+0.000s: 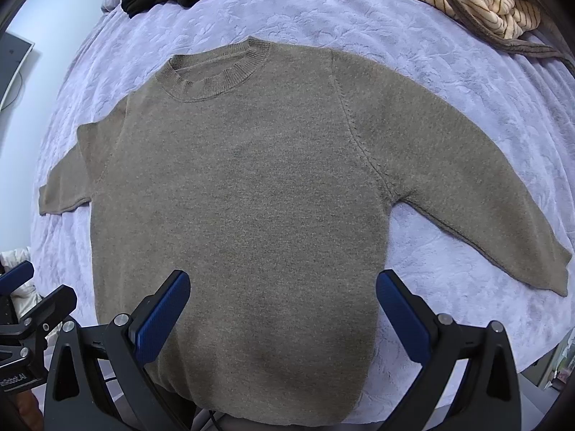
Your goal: Fold small clothes
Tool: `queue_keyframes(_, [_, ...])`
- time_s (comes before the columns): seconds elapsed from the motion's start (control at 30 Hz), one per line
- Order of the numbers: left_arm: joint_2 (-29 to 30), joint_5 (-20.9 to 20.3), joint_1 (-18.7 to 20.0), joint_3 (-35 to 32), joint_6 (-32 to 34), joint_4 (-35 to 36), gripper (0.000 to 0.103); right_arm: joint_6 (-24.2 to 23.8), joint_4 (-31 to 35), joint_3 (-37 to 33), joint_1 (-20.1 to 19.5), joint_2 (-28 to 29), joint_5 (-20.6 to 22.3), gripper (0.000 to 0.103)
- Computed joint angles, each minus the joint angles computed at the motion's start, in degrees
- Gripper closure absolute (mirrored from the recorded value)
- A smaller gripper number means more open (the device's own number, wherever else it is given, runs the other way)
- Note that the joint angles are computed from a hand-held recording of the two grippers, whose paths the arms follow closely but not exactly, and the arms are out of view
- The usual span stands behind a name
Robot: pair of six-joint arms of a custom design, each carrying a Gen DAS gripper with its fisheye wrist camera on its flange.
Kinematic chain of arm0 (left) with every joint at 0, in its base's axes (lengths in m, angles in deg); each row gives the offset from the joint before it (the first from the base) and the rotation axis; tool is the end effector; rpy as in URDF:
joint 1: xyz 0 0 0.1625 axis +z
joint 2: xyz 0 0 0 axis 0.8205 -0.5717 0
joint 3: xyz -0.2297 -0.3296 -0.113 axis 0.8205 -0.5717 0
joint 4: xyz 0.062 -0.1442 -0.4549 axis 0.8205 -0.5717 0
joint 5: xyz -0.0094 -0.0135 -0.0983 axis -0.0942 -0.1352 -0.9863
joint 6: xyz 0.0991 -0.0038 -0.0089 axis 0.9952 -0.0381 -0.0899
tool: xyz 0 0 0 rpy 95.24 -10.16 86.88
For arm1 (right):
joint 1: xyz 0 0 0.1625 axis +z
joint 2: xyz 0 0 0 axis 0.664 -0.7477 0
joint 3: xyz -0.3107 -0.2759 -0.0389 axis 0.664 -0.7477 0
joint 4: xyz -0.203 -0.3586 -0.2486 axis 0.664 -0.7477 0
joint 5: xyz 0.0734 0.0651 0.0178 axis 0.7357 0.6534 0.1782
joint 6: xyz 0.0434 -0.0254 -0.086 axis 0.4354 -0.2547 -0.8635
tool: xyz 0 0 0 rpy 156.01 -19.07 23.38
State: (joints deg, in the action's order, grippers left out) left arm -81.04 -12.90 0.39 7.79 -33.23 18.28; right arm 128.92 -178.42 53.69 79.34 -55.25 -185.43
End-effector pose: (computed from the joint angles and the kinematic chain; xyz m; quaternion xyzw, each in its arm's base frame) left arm -0.2252 -0.6857 0.3825 0.2343 0.8771 0.0328 0.4180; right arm 0.4515 -0.6023 0.1448 -0.2021 -0.9309 0.1448 0.2675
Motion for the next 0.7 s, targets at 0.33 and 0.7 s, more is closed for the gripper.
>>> queue_keyframes(0.33, [0.0,-0.5,1.2,-0.8,-2.2,-0.2,0.0,-1.6,-0.2,-0.7,-0.5,0.9,0.7,0.0])
queue_keyframes(0.7, [1.1,-4.7,4.5,-1.8,6.4,-4.0,0.0,3.3,5.4,-4.9,0.3,3.3,-1.1,0.0])
